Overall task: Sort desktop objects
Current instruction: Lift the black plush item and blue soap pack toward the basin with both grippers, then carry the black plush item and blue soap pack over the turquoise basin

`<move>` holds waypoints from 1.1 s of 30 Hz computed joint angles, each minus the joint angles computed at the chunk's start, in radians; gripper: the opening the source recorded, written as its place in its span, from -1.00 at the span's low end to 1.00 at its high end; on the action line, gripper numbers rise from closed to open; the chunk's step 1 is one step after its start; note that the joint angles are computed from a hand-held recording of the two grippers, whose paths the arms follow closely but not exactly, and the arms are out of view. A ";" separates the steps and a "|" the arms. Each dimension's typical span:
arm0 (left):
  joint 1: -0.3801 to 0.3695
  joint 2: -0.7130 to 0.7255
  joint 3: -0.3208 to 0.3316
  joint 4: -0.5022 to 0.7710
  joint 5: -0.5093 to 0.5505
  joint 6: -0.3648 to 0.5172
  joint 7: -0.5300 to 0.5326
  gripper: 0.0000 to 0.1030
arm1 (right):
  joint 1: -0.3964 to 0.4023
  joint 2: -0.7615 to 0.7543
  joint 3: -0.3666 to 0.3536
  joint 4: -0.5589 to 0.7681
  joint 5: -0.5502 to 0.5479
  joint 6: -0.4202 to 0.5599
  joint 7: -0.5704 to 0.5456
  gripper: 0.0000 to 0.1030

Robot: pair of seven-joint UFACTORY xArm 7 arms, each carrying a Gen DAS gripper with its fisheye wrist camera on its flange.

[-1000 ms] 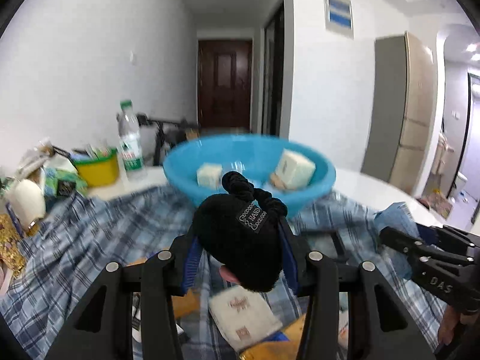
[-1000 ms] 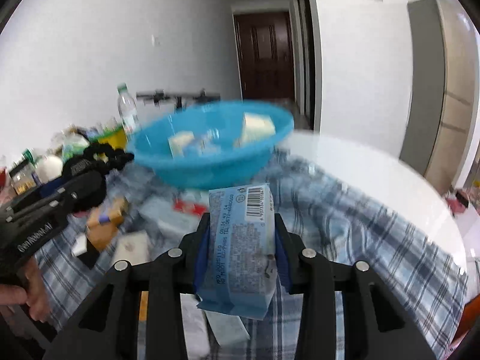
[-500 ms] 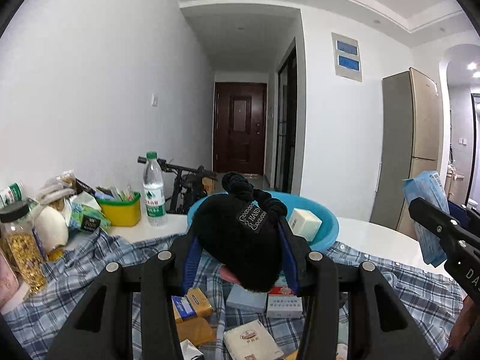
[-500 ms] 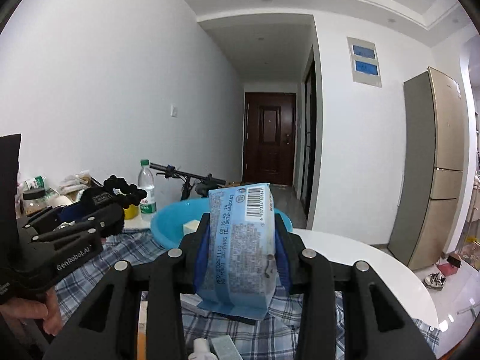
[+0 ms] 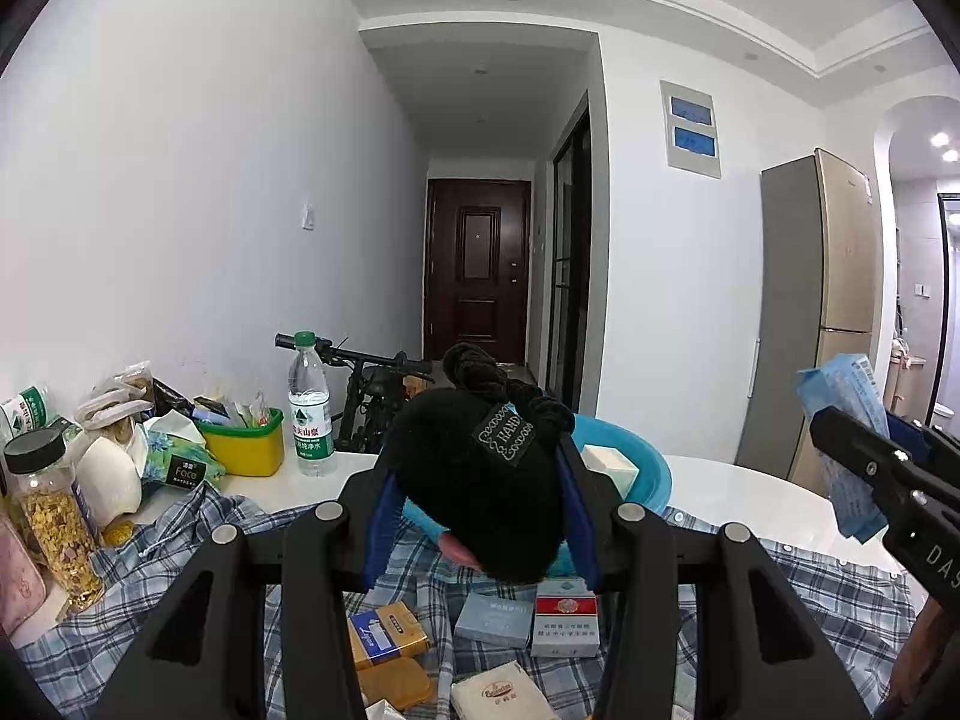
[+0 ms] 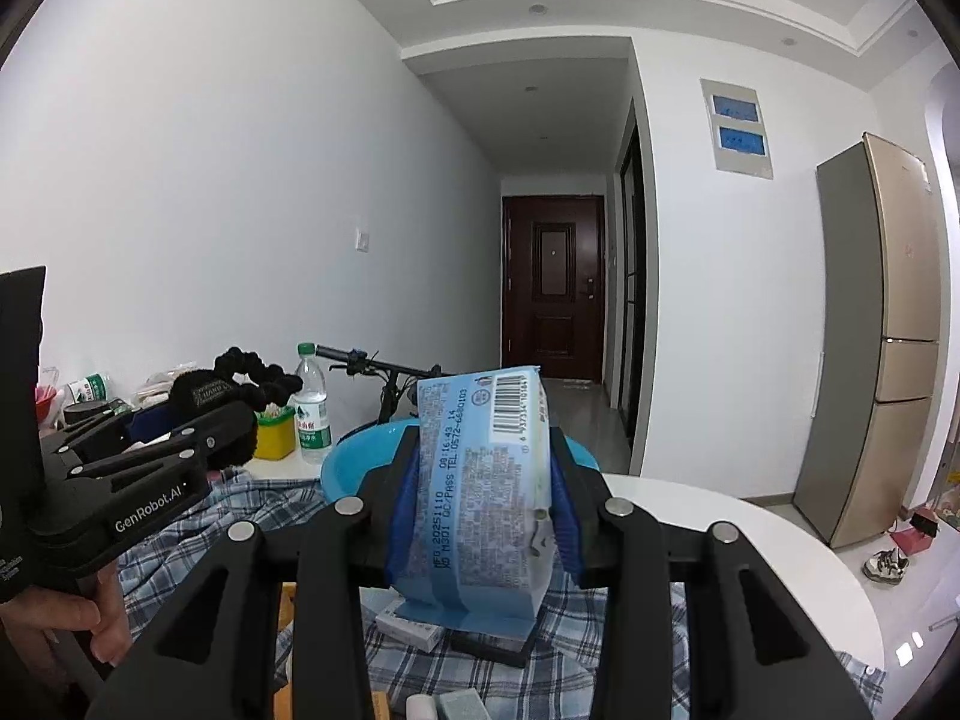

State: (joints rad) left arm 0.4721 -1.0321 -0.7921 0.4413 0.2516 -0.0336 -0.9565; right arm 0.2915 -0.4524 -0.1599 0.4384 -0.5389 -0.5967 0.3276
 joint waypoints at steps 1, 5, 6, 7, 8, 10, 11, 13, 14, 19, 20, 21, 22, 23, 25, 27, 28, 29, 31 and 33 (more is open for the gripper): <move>-0.002 0.004 0.001 0.007 0.002 0.007 0.003 -0.05 | -0.018 -0.019 0.033 -0.029 0.030 -0.012 -0.018 -0.28; -0.001 0.019 0.013 0.021 0.008 0.003 0.012 -0.05 | -0.011 -0.015 0.026 -0.021 0.030 -0.039 -0.030 -0.28; 0.000 0.020 0.014 0.024 0.008 0.000 0.014 -0.05 | -0.012 -0.016 0.026 -0.021 0.029 -0.047 -0.032 -0.28; 0.002 0.016 0.016 0.026 0.007 -0.003 0.014 -0.05 | -0.016 -0.016 0.031 -0.023 0.035 -0.059 -0.036 -0.28; 0.003 0.011 0.017 0.027 0.005 -0.006 0.014 -0.05 | -0.019 -0.016 0.033 -0.024 0.037 -0.070 -0.038 -0.28; 0.003 -0.006 0.017 0.025 0.000 -0.012 0.013 -0.05 | -0.025 -0.017 0.040 -0.031 0.041 -0.092 -0.043 -0.28; 0.002 -0.014 0.018 0.024 -0.003 -0.013 0.013 -0.05 | -0.029 -0.017 0.046 -0.033 0.046 -0.098 -0.044 -0.28; 0.003 -0.025 0.015 0.024 -0.004 -0.017 0.016 -0.05 | -0.038 -0.018 0.061 -0.039 0.060 -0.108 -0.051 -0.27; 0.004 -0.025 0.015 0.027 -0.004 -0.018 0.020 -0.04 | -0.038 -0.017 0.062 -0.038 0.058 -0.107 -0.051 -0.27; 0.002 0.035 0.032 0.060 -0.003 -0.041 0.061 -0.04 | -0.014 -0.005 0.029 -0.005 0.000 -0.083 -0.014 -0.27; 0.009 0.041 0.030 0.067 -0.005 -0.045 0.067 -0.04 | -0.008 0.000 0.020 0.008 -0.015 -0.077 -0.001 -0.27; 0.021 0.044 0.025 0.075 -0.007 -0.048 0.072 -0.04 | -0.004 0.006 0.009 0.021 -0.032 -0.075 0.013 -0.27; 0.034 0.045 0.020 0.083 -0.009 -0.052 0.078 -0.04 | -0.002 0.012 0.001 0.033 -0.045 -0.075 0.025 -0.27; 0.043 0.051 0.019 0.091 -0.011 -0.058 0.084 -0.04 | -0.002 0.021 -0.004 0.048 -0.056 -0.072 0.038 -0.27; 0.063 0.075 0.020 0.110 -0.015 -0.071 0.101 -0.04 | 0.000 0.034 -0.015 0.076 -0.084 -0.057 0.068 -0.27; 0.081 0.117 0.023 0.137 -0.018 -0.083 0.124 -0.04 | 0.006 0.048 -0.034 0.099 -0.125 -0.057 0.111 -0.27; 0.091 0.134 0.025 0.146 -0.021 -0.093 0.134 -0.04 | 0.012 0.058 -0.051 0.118 -0.159 -0.054 0.145 -0.27; 0.102 0.150 0.023 0.158 -0.025 -0.101 0.144 -0.04 | 0.018 0.071 -0.068 0.144 -0.197 -0.054 0.182 -0.27; 0.141 0.189 0.013 0.191 -0.033 -0.121 0.166 -0.04 | 0.012 0.098 -0.077 0.191 -0.238 -0.061 0.230 -0.27; 0.184 0.225 -0.008 0.229 -0.045 -0.132 0.185 -0.04 | -0.013 0.123 -0.052 0.231 -0.231 -0.064 0.231 -0.27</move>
State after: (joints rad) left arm 0.6560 -0.8070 -0.7997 0.6705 0.2066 -0.1655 -0.7716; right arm 0.2789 -0.3291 -0.2122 0.6697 -0.7701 -0.6609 0.5582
